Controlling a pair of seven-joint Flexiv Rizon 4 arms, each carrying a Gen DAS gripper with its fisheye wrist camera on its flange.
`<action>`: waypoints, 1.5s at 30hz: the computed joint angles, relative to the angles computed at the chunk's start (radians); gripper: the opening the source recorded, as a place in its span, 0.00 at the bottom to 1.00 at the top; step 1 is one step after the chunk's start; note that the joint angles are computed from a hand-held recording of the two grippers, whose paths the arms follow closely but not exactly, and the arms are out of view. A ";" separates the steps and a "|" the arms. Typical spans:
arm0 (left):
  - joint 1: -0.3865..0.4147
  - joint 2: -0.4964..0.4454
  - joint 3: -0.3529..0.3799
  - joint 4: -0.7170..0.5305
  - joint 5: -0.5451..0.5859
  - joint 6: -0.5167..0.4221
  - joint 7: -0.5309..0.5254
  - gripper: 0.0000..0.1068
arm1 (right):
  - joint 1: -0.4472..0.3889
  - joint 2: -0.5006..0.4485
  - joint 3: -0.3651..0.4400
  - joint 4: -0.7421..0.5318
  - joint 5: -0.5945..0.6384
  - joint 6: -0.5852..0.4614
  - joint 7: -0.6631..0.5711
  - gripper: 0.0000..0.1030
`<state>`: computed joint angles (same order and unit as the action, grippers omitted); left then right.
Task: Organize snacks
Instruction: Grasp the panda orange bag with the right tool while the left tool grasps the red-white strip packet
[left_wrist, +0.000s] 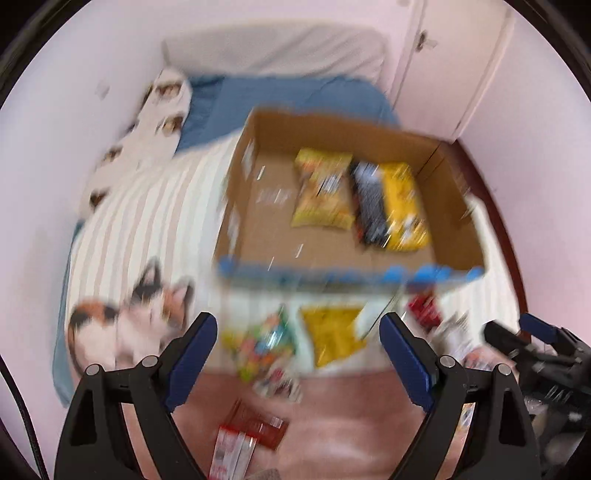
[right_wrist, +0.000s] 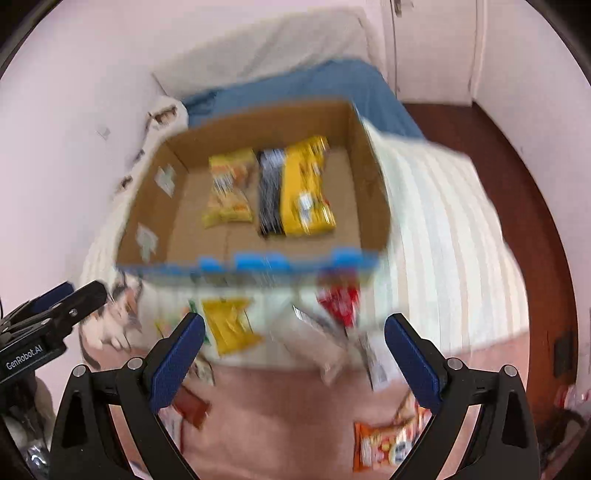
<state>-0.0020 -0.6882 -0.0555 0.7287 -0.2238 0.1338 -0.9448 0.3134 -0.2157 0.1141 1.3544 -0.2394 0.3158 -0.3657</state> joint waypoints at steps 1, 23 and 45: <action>0.003 0.011 0.016 0.030 0.019 -0.010 -0.003 0.84 | -0.006 0.020 0.009 0.041 0.038 0.019 0.030 0.97; 0.022 0.049 0.145 0.420 0.376 -0.038 -0.028 0.84 | -0.023 0.348 0.102 0.717 0.518 0.413 0.674 0.97; 0.002 0.016 0.071 0.328 0.172 -0.140 -0.175 0.59 | -0.009 -0.056 0.066 0.190 0.366 -0.055 -0.232 0.66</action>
<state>0.0000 -0.6719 0.0153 1.0569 -0.0516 -0.0065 -1.1200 0.3040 -0.2721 0.1798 1.5446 0.1267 0.2605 -0.5979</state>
